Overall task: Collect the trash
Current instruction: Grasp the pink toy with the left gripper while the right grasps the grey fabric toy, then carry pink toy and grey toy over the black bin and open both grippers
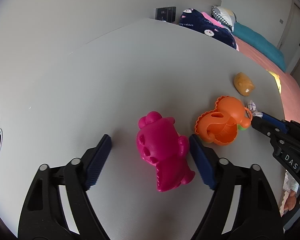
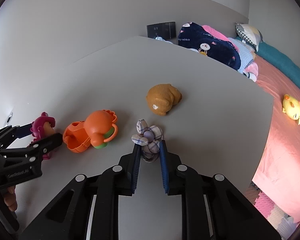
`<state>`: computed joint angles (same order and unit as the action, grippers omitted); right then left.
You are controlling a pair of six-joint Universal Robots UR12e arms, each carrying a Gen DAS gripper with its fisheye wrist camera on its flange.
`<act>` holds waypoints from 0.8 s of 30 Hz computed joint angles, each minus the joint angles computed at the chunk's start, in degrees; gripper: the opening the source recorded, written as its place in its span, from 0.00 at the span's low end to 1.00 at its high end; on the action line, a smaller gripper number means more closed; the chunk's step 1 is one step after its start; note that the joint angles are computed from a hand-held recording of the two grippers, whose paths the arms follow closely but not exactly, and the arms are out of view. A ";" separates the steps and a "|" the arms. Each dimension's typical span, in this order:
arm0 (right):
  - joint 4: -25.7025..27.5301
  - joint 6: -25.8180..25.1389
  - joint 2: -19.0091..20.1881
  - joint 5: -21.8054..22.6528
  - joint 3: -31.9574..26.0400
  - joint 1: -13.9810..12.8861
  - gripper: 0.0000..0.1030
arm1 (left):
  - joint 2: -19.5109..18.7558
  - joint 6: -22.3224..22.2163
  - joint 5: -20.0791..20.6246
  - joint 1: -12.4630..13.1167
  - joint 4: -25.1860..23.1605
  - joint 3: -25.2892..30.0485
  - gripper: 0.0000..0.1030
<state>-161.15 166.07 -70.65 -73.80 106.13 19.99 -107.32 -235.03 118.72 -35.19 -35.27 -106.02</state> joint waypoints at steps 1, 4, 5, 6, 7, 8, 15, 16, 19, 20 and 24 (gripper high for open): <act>0.05 0.09 -0.10 0.27 0.11 -0.11 0.19 | 0.02 0.26 0.17 -0.09 0.34 -0.06 0.64; 0.33 0.18 -0.49 0.75 0.49 -0.38 0.19 | 0.00 1.22 0.34 -0.32 0.70 -0.04 0.46; 0.40 0.20 -0.73 0.89 0.71 -0.51 0.19 | -0.01 1.39 0.33 -0.37 0.71 -0.03 0.39; 0.44 0.27 -0.81 0.98 0.74 -0.57 0.19 | -0.04 1.50 0.36 -0.41 0.53 0.07 0.40; 0.46 0.31 -0.97 1.10 0.85 -0.65 0.19 | -0.07 1.42 0.63 -0.58 0.04 0.21 0.40; 0.43 0.34 -1.24 1.20 1.07 -0.76 0.19 | -0.14 1.54 0.86 -0.66 -0.23 0.33 0.40; 0.17 0.64 -2.92 2.17 2.62 -1.42 0.19 | 0.13 1.69 1.83 -1.63 -0.78 0.57 0.40; 0.18 0.65 -3.14 2.37 2.80 -1.51 0.19 | 0.28 1.54 2.00 -1.82 -0.78 0.54 0.40; 0.11 0.43 -3.88 2.81 3.44 -1.73 0.19 | 0.55 1.14 2.68 -2.45 -1.10 0.69 0.39; 0.06 0.36 -4.17 2.99 3.72 -1.84 0.19 | 0.58 1.04 2.81 -2.64 -1.19 0.81 0.39; -0.35 0.25 -5.66 3.54 5.23 -2.32 0.19 | 0.62 0.77 3.26 -3.59 -1.38 1.15 0.39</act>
<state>-161.49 166.32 -76.31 -70.26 111.37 17.68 -106.70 -234.26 121.98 -38.78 -36.65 -104.86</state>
